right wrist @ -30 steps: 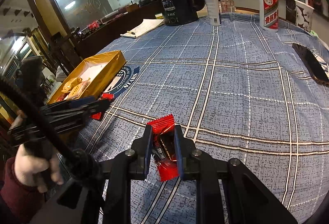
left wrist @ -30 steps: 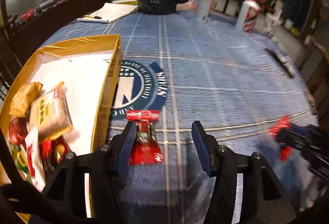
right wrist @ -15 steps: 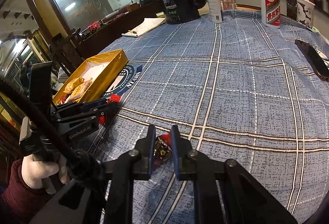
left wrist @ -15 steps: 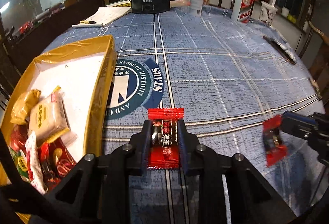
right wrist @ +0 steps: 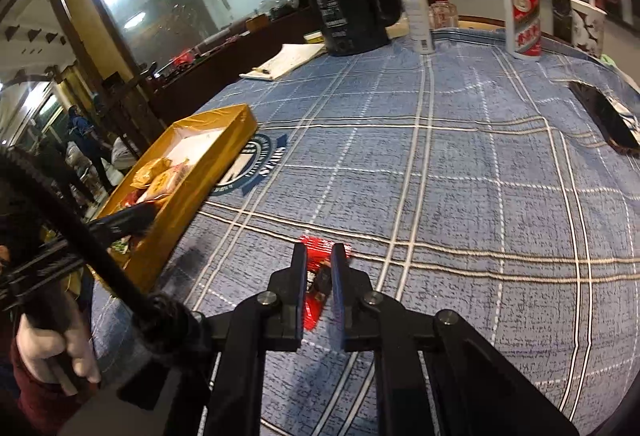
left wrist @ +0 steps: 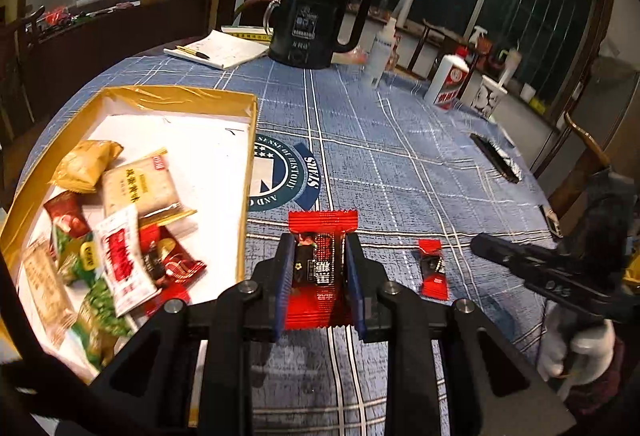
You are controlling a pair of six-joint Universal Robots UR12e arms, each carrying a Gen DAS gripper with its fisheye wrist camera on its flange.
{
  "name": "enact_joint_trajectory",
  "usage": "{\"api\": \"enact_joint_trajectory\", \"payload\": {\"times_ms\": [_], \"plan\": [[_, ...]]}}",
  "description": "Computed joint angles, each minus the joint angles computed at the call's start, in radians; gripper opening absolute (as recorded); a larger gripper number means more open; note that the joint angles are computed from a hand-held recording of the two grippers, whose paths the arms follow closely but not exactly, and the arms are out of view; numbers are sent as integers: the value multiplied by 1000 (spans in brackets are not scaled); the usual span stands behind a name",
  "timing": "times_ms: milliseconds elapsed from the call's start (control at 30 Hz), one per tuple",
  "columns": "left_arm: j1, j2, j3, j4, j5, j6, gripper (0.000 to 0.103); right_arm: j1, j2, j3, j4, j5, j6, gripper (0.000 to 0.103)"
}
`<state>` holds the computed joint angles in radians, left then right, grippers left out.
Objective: Organize snacks
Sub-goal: 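Carry both red chocolate packets over the tray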
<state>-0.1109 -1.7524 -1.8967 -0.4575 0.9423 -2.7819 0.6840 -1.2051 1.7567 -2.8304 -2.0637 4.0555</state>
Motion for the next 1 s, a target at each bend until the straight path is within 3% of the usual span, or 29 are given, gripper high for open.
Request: {"api": "enact_joint_trajectory", "payload": {"times_ms": [33, 67, 300, 433, 567, 700, 867, 1000], "plan": [[4, 3, -4, 5, -8, -4, 27, -1, 2, -1, 3, 7, 5, 28], [8, 5, -8, 10, -14, -8, 27, -1, 5, -3, 5, 12, 8, 31], [38, 20, -29, 45, -32, -33, 27, -7, 56, -86, 147, 24, 47, 32], [67, 27, -40, 73, -43, -48, 27, 0, 72, -111, 191, 6, 54, 19], [99, 24, -36, 77, -77, -66, 27, 10, 74, -133, 210, -15, 39, 14], [128, 12, -12, 66, -101, -86, 27, 18, 89, -182, 190, -24, -15, 14], [148, -21, 36, 63, -81, -117, 27, 20, 139, -290, 160, 8, -137, 14], [150, -63, 92, 17, -48, -129, 27, 4, 204, -409, 175, 89, -213, 14]]}}
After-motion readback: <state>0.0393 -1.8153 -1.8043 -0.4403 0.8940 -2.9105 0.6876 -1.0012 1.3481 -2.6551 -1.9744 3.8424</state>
